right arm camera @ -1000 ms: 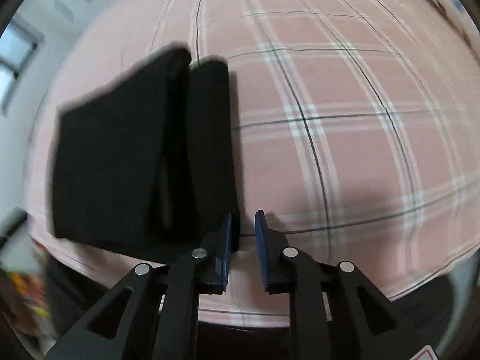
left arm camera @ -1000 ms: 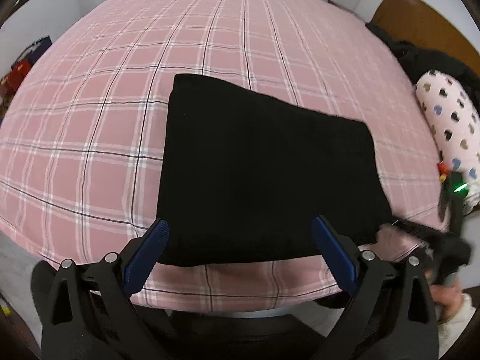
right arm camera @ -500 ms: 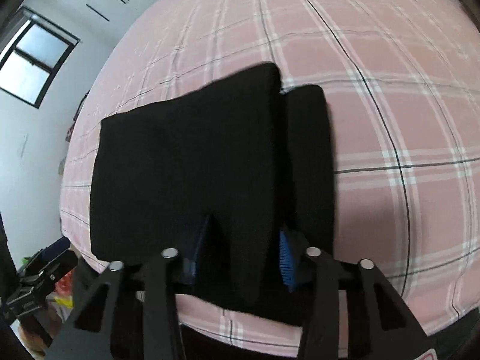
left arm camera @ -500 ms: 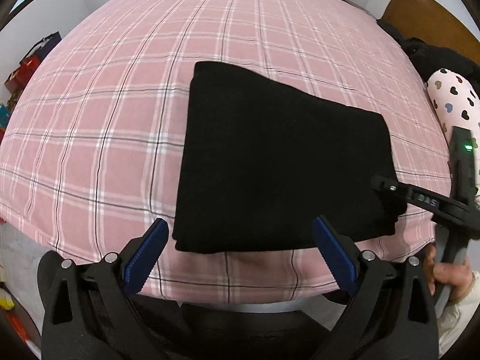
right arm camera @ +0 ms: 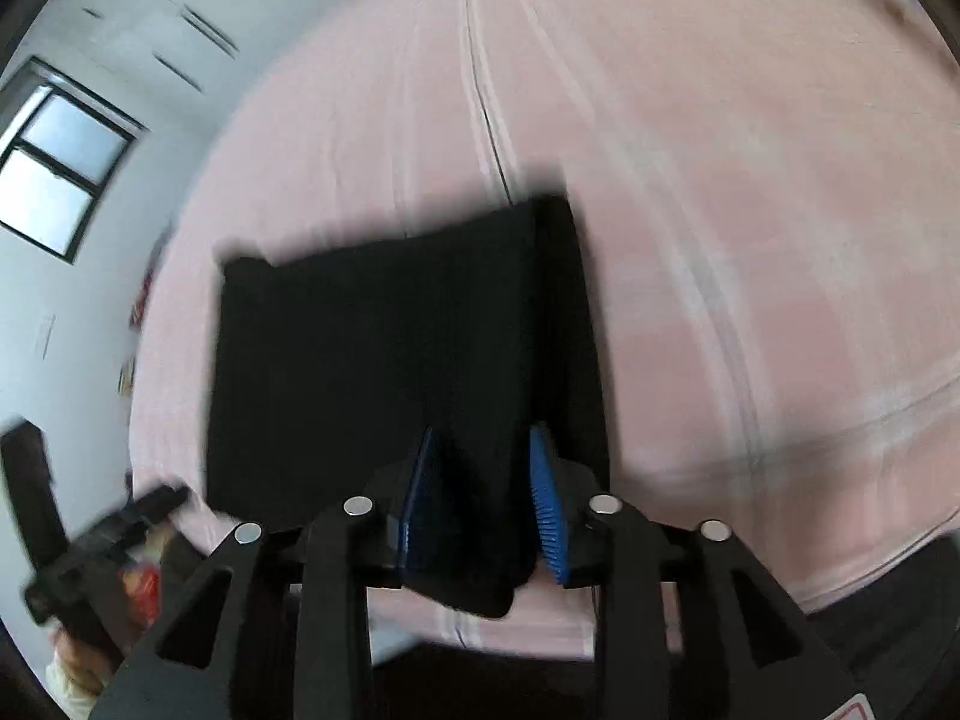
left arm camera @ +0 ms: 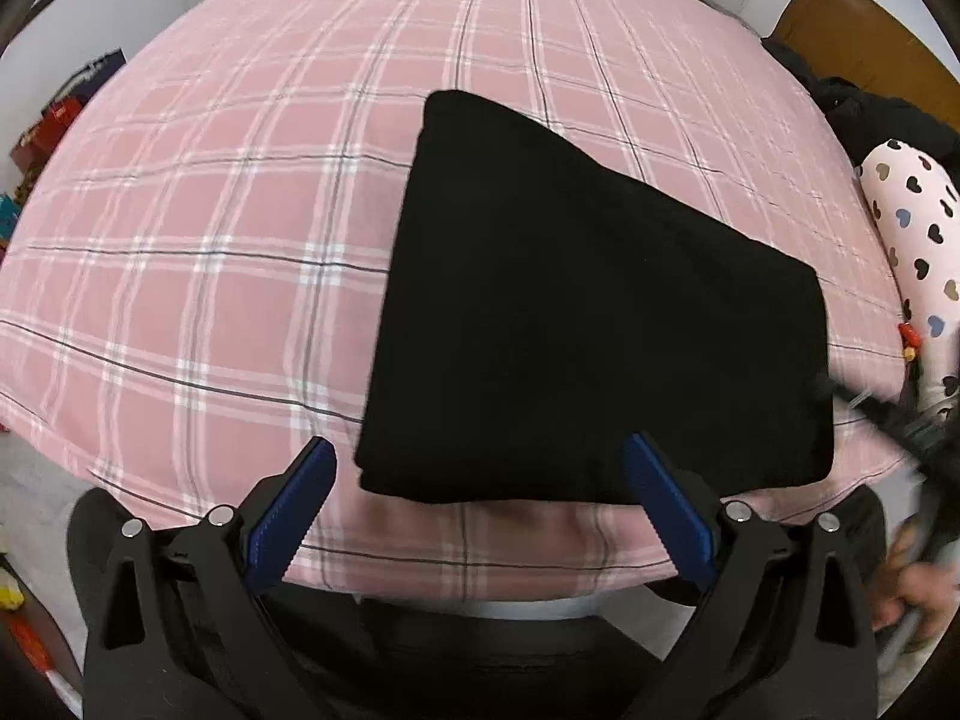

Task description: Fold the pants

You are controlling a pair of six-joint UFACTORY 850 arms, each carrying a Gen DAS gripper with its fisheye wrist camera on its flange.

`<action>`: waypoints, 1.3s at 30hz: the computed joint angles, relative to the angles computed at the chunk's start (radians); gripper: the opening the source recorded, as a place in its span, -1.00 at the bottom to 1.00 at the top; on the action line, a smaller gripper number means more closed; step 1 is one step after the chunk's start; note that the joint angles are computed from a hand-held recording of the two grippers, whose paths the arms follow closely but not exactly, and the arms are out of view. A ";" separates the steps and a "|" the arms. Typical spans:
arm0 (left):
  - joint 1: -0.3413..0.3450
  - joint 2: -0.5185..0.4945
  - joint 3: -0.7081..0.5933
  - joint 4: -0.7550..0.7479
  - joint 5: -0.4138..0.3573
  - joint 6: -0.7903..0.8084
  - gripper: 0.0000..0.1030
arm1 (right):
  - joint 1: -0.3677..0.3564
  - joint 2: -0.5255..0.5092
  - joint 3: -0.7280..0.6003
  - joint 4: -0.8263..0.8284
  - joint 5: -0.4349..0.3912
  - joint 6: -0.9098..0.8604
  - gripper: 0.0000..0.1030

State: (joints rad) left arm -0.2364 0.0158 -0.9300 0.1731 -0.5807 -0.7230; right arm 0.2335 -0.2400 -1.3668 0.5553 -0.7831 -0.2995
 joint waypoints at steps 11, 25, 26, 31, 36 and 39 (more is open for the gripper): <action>-0.001 -0.009 -0.001 0.087 -0.035 -0.087 0.90 | 0.077 -0.336 -0.364 -0.222 -0.104 0.164 -0.68; 0.062 -0.003 0.026 -0.015 -0.002 -0.012 0.90 | 0.206 -0.304 -0.390 -0.267 -0.093 0.159 -0.05; 0.062 0.003 0.031 -0.006 -0.002 -0.025 0.90 | 0.220 -0.306 -0.408 -0.232 -0.102 0.120 -0.06; 0.078 0.002 0.038 -0.022 -0.012 -0.019 0.90 | 0.335 -0.516 -0.665 -0.349 -0.241 0.127 -0.17; 0.075 0.017 0.038 0.014 -0.022 -0.047 0.90 | 0.346 -0.553 -0.740 -0.384 -0.224 0.218 0.08; 0.069 0.020 0.038 0.032 -0.022 -0.056 0.90 | 0.305 -0.396 -0.546 -0.327 -0.075 0.192 0.86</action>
State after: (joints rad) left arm -0.1669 0.0360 -0.8922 0.2052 -0.6027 -0.7790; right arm 0.5384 -0.6358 -1.9125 0.2283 -0.8583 -0.1078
